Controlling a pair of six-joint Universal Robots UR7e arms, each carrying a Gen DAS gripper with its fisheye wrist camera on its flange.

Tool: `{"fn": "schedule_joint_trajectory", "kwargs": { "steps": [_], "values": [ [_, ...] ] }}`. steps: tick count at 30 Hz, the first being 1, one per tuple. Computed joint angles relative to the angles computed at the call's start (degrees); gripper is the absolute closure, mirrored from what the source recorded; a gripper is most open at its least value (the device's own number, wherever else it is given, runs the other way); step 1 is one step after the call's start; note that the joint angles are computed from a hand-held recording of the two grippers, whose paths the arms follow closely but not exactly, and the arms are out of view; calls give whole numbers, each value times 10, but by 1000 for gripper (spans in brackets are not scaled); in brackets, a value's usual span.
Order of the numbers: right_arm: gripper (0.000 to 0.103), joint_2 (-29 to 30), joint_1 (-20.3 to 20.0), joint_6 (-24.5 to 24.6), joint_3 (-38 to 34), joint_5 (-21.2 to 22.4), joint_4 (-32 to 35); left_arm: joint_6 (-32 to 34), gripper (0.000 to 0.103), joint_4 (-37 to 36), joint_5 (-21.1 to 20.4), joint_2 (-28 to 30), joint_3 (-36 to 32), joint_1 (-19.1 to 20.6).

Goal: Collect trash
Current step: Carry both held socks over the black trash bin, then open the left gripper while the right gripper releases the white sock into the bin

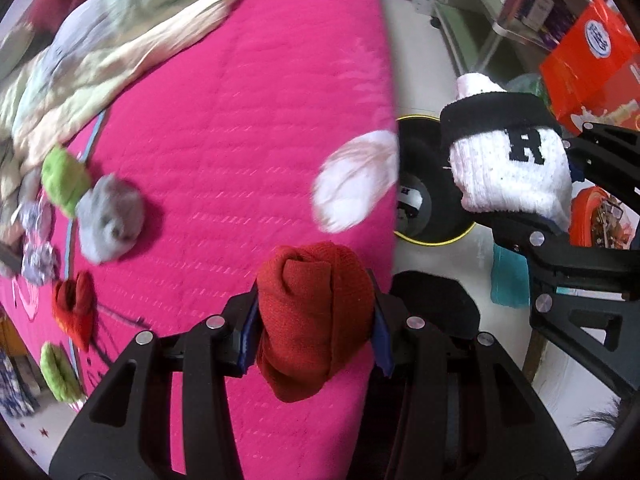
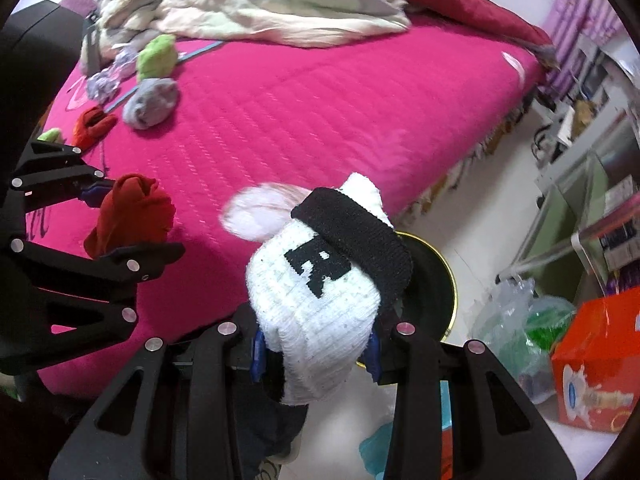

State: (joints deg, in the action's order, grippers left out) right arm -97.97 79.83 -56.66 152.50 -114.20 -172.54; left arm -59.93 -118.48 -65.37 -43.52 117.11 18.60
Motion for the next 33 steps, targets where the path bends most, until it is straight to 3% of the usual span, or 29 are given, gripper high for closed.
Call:
{"fn": "schedule_joint_trajectory", "kwargs": {
  "steps": [10,19,20,22,24,33],
  "values": [
    [69,-56,-84,-18,-16,26,6,95,58,-31,0,87,-73,23],
    [69,-65,-144,-21,-41,42,9,174,58,-59,-6,163,-147,45],
    [69,-63,-147,-21,-43,42,5,183,56,-59,-6,170,-155,48],
    [69,-56,-155,-18,-51,42,1,195,43,-54,-2,180,-170,54],
    [69,-48,-160,-15,-58,40,-3,201,25,-45,19,193,-187,56],
    [67,15,-149,-4,-82,14,-28,197,23,-22,38,199,-196,65]
  ]
}}
